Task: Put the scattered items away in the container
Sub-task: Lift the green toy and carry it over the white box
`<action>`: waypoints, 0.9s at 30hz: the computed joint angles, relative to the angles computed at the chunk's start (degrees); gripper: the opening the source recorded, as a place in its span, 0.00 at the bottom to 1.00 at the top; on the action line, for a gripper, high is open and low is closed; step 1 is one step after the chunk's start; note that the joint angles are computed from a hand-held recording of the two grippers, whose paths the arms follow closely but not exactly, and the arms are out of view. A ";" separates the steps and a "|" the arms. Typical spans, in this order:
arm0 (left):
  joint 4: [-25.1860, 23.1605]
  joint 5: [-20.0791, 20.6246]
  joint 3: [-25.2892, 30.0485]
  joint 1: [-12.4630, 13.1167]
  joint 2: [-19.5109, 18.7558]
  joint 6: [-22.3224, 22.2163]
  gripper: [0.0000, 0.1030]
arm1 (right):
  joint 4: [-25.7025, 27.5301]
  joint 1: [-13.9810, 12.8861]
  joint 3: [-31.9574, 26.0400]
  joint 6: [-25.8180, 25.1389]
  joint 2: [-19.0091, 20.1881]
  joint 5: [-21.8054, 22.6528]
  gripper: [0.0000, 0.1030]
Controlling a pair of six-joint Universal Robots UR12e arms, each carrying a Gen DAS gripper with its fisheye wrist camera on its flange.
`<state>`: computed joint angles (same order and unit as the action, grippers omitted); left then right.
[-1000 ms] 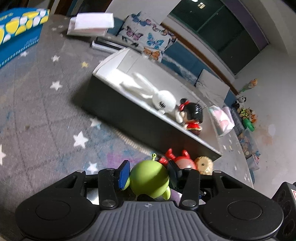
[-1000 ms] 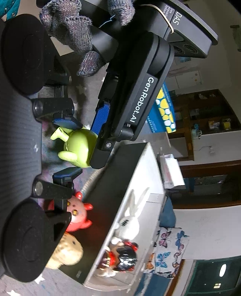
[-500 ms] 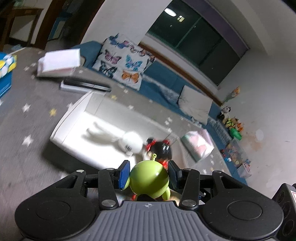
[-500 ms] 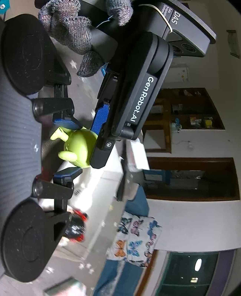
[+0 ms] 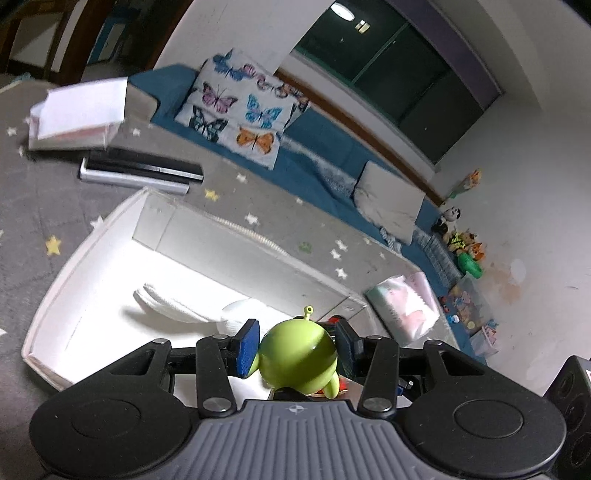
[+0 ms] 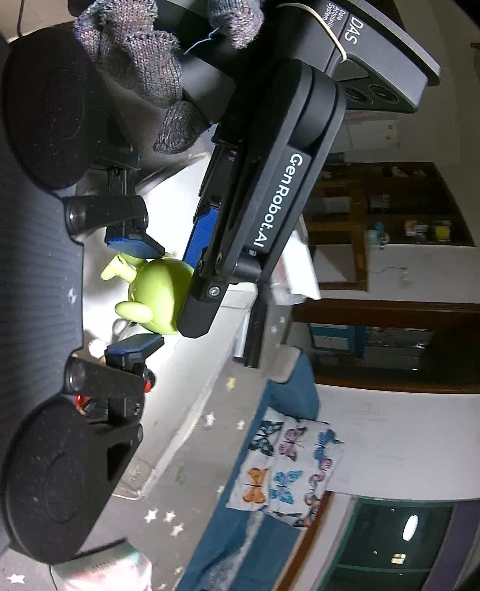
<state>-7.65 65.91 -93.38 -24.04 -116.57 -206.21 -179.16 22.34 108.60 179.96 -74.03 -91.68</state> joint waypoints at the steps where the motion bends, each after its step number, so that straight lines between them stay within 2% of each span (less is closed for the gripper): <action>1: -0.42 -0.18 0.23 0.06 -0.31 -0.15 0.46 | 0.63 -0.22 -0.17 -0.03 0.16 0.42 0.43; 19: -7.43 -0.93 2.47 0.40 -2.34 0.12 0.46 | 12.10 -1.38 -3.49 -5.25 1.88 3.10 0.43; 27: -8.70 -0.40 2.78 0.30 -2.37 0.20 0.46 | 15.10 -1.89 -4.42 -5.36 1.98 4.73 0.43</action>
<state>-16.36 65.52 -90.60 -23.74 -118.94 -206.01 -164.07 20.45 104.18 174.60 -72.05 -86.95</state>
